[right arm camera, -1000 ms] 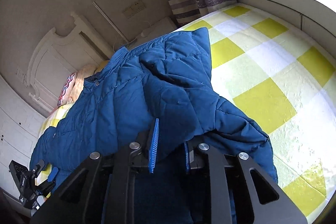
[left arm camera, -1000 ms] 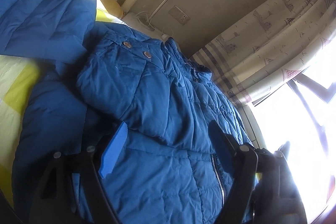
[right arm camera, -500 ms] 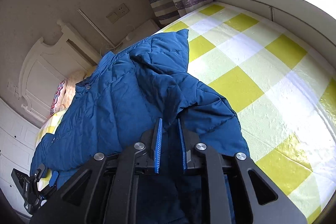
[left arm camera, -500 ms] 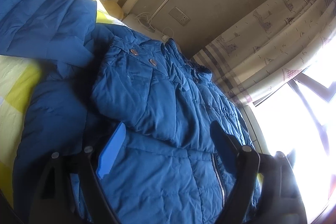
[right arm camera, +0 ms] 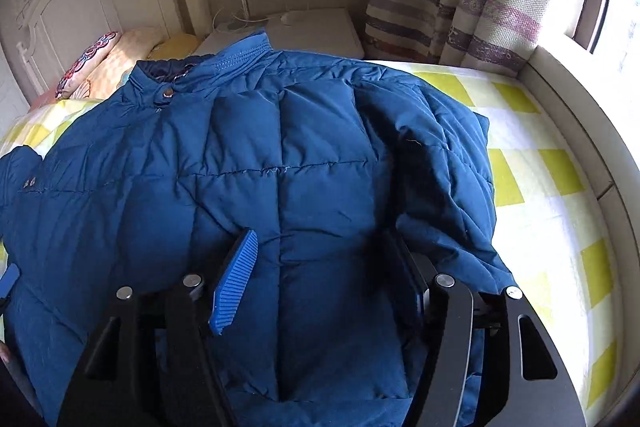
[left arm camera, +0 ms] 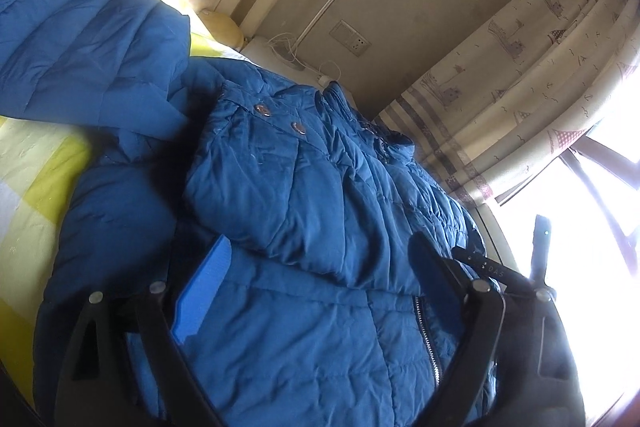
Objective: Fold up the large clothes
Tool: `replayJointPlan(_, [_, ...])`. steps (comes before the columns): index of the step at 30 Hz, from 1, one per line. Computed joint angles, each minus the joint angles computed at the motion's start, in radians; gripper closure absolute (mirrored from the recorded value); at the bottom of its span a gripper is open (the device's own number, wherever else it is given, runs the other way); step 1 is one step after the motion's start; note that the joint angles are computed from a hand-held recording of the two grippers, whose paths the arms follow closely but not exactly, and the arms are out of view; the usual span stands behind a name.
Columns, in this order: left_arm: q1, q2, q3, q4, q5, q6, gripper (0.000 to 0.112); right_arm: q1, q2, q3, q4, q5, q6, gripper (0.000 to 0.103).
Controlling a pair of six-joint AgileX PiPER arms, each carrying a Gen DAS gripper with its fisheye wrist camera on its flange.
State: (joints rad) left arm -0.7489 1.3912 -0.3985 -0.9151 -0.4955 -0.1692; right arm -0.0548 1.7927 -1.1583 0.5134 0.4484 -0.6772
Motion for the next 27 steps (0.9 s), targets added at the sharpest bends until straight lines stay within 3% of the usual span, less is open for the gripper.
replayJointPlan(3, [0.002,0.015,-0.020,-0.011,0.020,0.039,0.022,-0.019,-0.023,-0.021,0.149,-0.018,-0.149,0.042])
replayJointPlan(6, [-0.012,0.016,-0.026,-0.051,0.017,0.086,0.022,0.001,0.074,-0.156,0.011,-0.036,-0.011,0.041])
replayJointPlan(9, [-0.006,0.013,-0.017,-0.025,0.015,0.050,0.021,0.009,0.258,-0.400,-0.204,0.164,0.203,0.038])
replayJointPlan(12, [-0.013,0.020,-0.022,-0.028,0.012,0.052,0.021,0.004,0.254,-0.448,-0.192,0.220,0.240,0.038])
replayJointPlan(14, [-0.012,0.028,-0.035,-0.039,0.019,0.074,0.021,-0.002,0.228,-0.428,-0.123,0.159,0.204,0.036])
replayJointPlan(16, [-0.015,0.032,-0.040,-0.047,0.019,0.086,0.020,0.012,0.249,-0.449,-0.178,0.092,0.265,0.031])
replayJointPlan(19, [-0.012,0.035,-0.040,-0.035,0.016,0.072,0.020,0.020,0.402,-0.614,-0.286,0.193,0.366,0.025])
replayJointPlan(24, [-0.015,0.041,-0.042,-0.036,0.011,0.073,0.020,0.019,0.386,-0.577,-0.264,0.151,0.353,0.027])
replayJointPlan(27, [-0.013,0.042,-0.039,-0.027,0.006,0.061,0.020,0.036,0.207,-0.332,-0.310,-0.063,0.459,0.028])
